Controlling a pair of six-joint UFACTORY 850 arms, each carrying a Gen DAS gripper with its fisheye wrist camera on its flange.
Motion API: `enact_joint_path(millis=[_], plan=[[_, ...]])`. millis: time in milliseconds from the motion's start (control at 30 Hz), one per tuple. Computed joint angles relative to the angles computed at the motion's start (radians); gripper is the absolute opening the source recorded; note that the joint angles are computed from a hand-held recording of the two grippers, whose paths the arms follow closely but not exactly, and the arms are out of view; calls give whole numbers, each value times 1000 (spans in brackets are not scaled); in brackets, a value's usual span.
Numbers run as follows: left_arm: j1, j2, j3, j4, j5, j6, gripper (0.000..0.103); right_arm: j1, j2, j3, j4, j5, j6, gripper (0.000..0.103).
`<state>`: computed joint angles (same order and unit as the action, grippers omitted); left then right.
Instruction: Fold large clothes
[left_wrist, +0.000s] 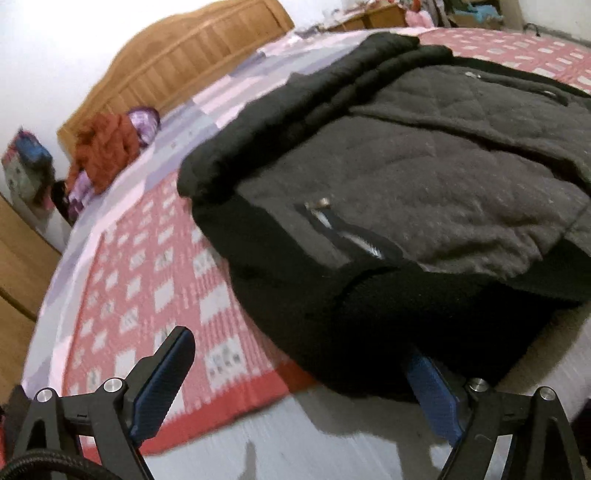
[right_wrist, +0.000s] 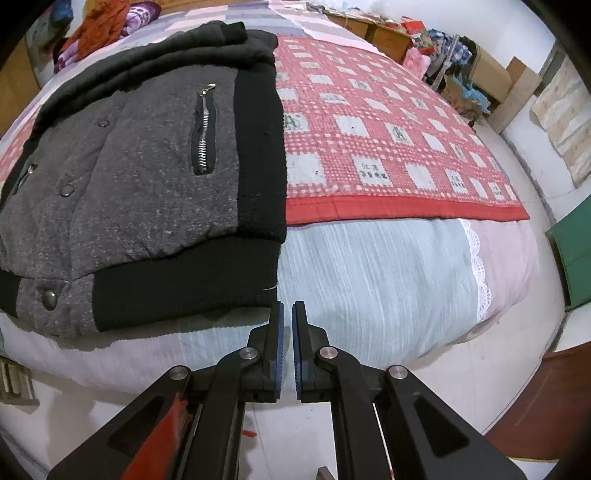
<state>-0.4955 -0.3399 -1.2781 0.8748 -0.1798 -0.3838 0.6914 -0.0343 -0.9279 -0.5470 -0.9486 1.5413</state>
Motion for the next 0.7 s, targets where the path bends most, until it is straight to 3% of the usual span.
enact_joint_path(millis=[133,333,700], plan=[[2,39,28,-206,-78,105,93,7,-1,-4,-2,24,-32,4],[-31,88,86,-308,-123,158,93,14,-5,16,18,42,-34,4],[-48,47,47,-255,-167,53,93,-29,-30,18,-43,114,-8,4]])
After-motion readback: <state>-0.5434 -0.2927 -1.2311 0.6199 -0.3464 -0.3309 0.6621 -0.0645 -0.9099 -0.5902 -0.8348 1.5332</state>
